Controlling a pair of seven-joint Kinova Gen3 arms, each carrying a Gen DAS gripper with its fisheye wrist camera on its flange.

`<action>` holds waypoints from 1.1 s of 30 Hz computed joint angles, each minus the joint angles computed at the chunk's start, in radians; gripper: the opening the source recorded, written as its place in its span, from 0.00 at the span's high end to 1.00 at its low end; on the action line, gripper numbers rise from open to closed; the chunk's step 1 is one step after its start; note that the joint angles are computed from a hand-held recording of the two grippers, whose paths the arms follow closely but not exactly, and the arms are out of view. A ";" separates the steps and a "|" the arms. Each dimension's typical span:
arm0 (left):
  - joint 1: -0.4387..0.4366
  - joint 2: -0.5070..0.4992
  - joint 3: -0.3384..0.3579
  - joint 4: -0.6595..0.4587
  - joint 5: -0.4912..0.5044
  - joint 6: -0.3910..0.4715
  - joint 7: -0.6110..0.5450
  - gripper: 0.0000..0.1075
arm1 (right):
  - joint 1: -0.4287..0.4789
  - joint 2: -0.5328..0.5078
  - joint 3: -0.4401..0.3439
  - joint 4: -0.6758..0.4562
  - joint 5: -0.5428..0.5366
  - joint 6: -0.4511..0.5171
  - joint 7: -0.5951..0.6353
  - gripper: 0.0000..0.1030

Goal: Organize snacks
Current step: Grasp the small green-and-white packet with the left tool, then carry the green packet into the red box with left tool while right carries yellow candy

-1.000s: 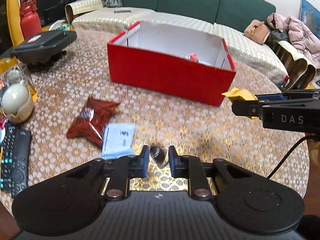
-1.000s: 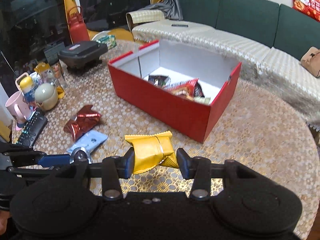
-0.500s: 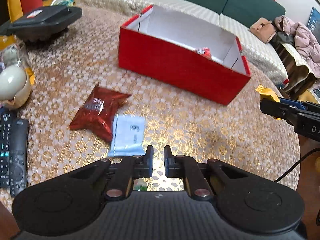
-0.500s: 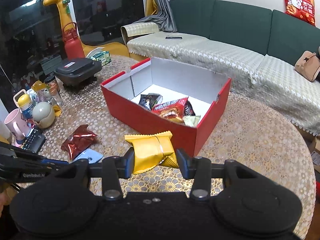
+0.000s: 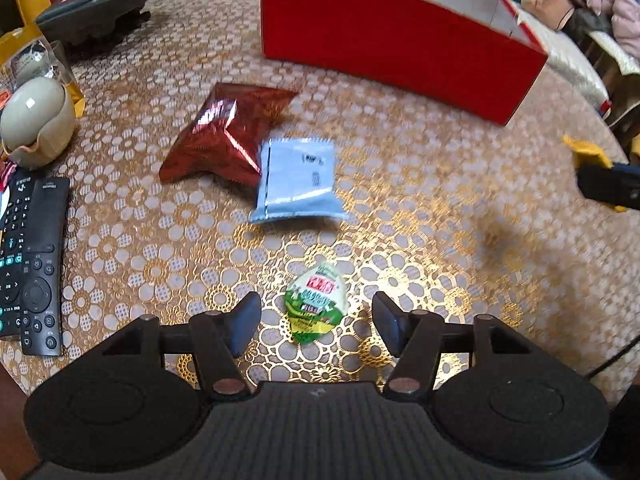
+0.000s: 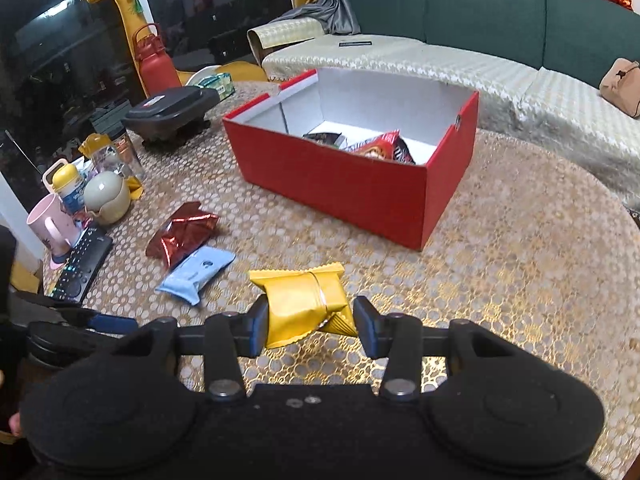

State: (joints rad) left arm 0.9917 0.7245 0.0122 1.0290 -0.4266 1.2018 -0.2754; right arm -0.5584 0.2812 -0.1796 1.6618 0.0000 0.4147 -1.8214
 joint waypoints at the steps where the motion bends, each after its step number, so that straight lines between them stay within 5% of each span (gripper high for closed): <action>1: -0.003 0.002 0.002 0.002 0.002 -0.005 -0.004 0.45 | 0.000 0.000 -0.001 0.001 -0.002 0.001 0.001 0.58; 4: 0.010 0.014 -0.006 -0.009 -0.020 0.007 -0.013 0.47 | -0.005 0.002 -0.001 0.002 -0.001 0.002 -0.001 0.58; 9: 0.025 0.028 -0.012 -0.027 -0.047 0.025 -0.048 0.69 | -0.012 0.006 0.002 0.000 0.005 0.004 -0.006 0.58; 21: 0.053 -0.016 -0.027 -0.007 -0.091 -0.011 -0.008 0.70 | -0.031 -0.006 0.022 0.001 0.045 0.005 -0.046 0.58; 33: 0.041 0.018 -0.057 -0.222 -0.174 0.016 -0.141 0.70 | -0.014 0.000 0.056 -0.095 0.120 0.016 -0.062 0.58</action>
